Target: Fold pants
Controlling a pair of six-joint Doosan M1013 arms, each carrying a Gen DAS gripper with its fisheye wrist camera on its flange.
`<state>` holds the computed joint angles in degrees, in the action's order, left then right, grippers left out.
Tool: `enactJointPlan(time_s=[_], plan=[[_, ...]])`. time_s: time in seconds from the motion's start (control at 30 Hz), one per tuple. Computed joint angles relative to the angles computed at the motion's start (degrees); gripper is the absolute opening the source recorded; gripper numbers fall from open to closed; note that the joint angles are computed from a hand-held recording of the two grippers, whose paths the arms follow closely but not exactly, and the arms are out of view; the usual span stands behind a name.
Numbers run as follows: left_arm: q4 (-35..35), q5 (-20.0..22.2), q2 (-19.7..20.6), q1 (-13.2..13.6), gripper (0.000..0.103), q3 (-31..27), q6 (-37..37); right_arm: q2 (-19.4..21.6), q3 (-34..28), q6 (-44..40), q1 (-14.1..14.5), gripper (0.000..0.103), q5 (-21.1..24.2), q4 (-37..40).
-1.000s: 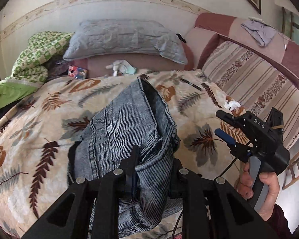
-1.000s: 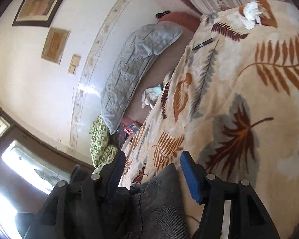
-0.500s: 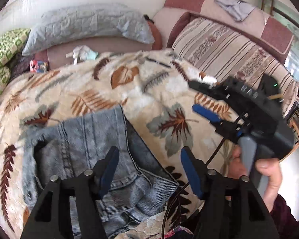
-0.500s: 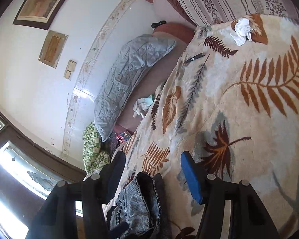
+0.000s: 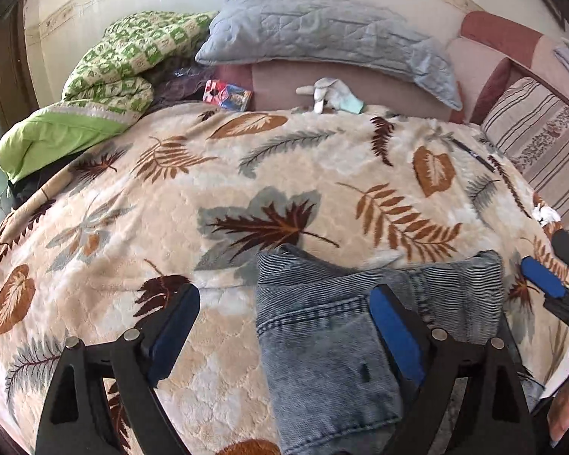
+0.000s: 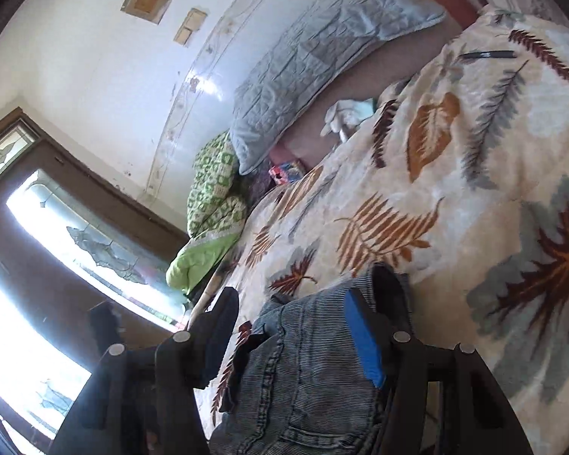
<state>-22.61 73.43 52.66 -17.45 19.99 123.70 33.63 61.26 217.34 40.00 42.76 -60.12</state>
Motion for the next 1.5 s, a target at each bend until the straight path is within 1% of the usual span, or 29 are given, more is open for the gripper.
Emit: enactJointPlan(time_s=[0.07, 0.1, 0.13, 0.17, 0.2, 0.23, 0.27, 0.3, 0.33, 0.37, 0.43, 0.47, 0.5, 0.57, 0.63, 0.7, 0.8, 0.9, 0.93, 0.97, 1.0, 1.03, 1.07, 1.1, 1.17, 1.23, 1.3, 1.4, 1.5], plan=[[2.88, -1.02, 0.11, -0.6, 0.091, 1.19, 1.21, 0.25, 0.3, 1.71, -0.97, 0.061, -3.69, -0.38], [3.67, -0.59, 0.45, -0.84, 0.091, 1.21, 1.67, 0.39, 0.51, 1.47, -1.56, 0.061, -5.59, 0.81], [3.75, -0.06, 0.69, -0.95, 0.092, 1.41, 2.52, 0.71, 0.28, 0.1, -2.05, 0.061, -6.3, 3.21], [3.99, -0.45, 0.55, -1.09, 0.092, 2.16, 3.53, 1.02, 0.26, -0.45, -2.4, 0.061, -6.38, 5.23], [3.94, -1.51, 0.17, -1.14, 0.092, 3.18, 4.47, 1.14, 0.8, -0.15, -2.91, 0.062, -7.76, 7.22], [3.24, -1.93, 0.02, -1.05, 0.092, 3.61, 5.33, 1.24, 1.45, -1.89, -3.77, 0.063, -10.32, 12.22], [2.82, -1.47, 0.25, -1.01, 0.092, 3.18, 5.91, 1.61, 1.56, -4.98, -4.44, 0.064, -11.22, 18.19], [3.04, -1.2, 0.42, -1.06, 0.092, 2.81, 6.33, 2.05, 1.22, -6.89, -4.68, 0.063, -10.23, 21.17], [2.9, -0.72, 0.71, -1.02, 0.092, 2.24, 6.67, 2.26, 0.89, -7.82, -4.64, 0.063, -9.75, 21.14], [2.55, 0.65, 1.47, -0.87, 0.092, 0.63, 6.2, 2.54, -0.1, -10.43, -4.42, 0.063, -8.31, 21.73], [1.87, 5.17, 3.61, -0.41, 0.092, -4.2, 3.35, 3.32, -2.8, -16.27, -3.78, 0.063, -3.78, 22.78], [1.43, 6.35, 4.08, -0.15, 0.092, -5.45, 2.42, 3.35, -3.17, -16.23, -3.3, 0.063, -2.58, 21.57], [0.78, 5.85, 3.35, 0.19, 0.092, -4.32, 2.61, 3.05, -2.82, -15.0, -2.78, 0.063, -2.4, 19.5], [-0.37, 3.29, 0.74, 0.84, 0.092, 0.16, 4.57, 1.81, -0.91, -10.99, -1.74, 0.063, -4.05, 14.04], [-3.11, 2.17, -1.44, 1.72, 0.092, 3.69, 6.67, 1.04, -0.15, -8.98, -0.66, 0.063, -4.15, 9.83], [-5.49, 0.89, -3.74, 2.39, 0.092, 7.56, 9.27, 0.56, 0.14, -8.28, 0.32, 0.063, -4.57, 7.21], [-6.91, -1.62, -7.22, 2.94, 0.092, 13.89, 14.05, 0.43, 0.24, -7.56, 1.87, 0.063, -5.02, 4.09], [-6.76, -3.88, -9.93, 3.3, 0.092, 19.62, 17.61, 0.72, 0.68, -5.97, 2.64, 0.063, -7.36, 5.7], [-6.0, -5.39, -10.9, 3.27, 0.092, 21.92, 18.13, 1.11, 0.32, -7.02, 2.71, 0.063, -7.09, 8.78], [-5.61, -6.97, -11.79, 3.23, 0.092, 24.18, 18.61, 1.77, -0.76, -10.61, 2.68, 0.063, -5.14, 14.86], [-4.87, -9.16, -12.74, 3.08, 0.092, 26.46, 19.11, 2.32, -0.9, -11.41, 2.68, 0.063, -4.03, 18.12], [-5.1, -12.05, -13.78, 2.99, 0.092, 28.77, 20.16, 2.35, -0.35, -10.16, 2.77, 0.062, -4.57, 18.38], [-5.24, -13.93, -14.48, 2.9, 0.092, 30.14, 21.37, 2.19, -0.02, -7.54, 3.16, 0.061, -4.15, 15.63], [-4.68, -14.67, -14.8, 2.72, 0.092, 30.52, 22.09, 2.09, 0.12, -7.21, 3.17, 0.061, -4.29, 15.86], [-4.36, -13.74, -14.47, 2.71, 0.092, 29.42, 22.03, 2.0, -0.33, -9.03, 3.12, 0.061, -3.5, 17.6], [-6.03, -11.86, -13.86, 3.21, 0.092, 27.75, 20.41, 1.69, 0.0, -7.77, 3.24, 0.061, -3.62, 16.85], [-8.91, -10.8, -13.66, 3.84, 0.092, 26.78, 20.26, 1.15, 0.91, -4.59, 3.6, 0.061, -4.09, 13.43], [-13.54, -11.51, -14.51, 4.76, 0.092, 27.57, 23.62, 0.51, 1.94, -0.27, 4.32, 0.061, -4.21, 6.27], [-15.69, -8.46, -14.77, 5.34, 0.092, 27.86, 26.9, 0.25, 2.46, 2.89, 4.84, 0.061, -4.61, -0.19]])
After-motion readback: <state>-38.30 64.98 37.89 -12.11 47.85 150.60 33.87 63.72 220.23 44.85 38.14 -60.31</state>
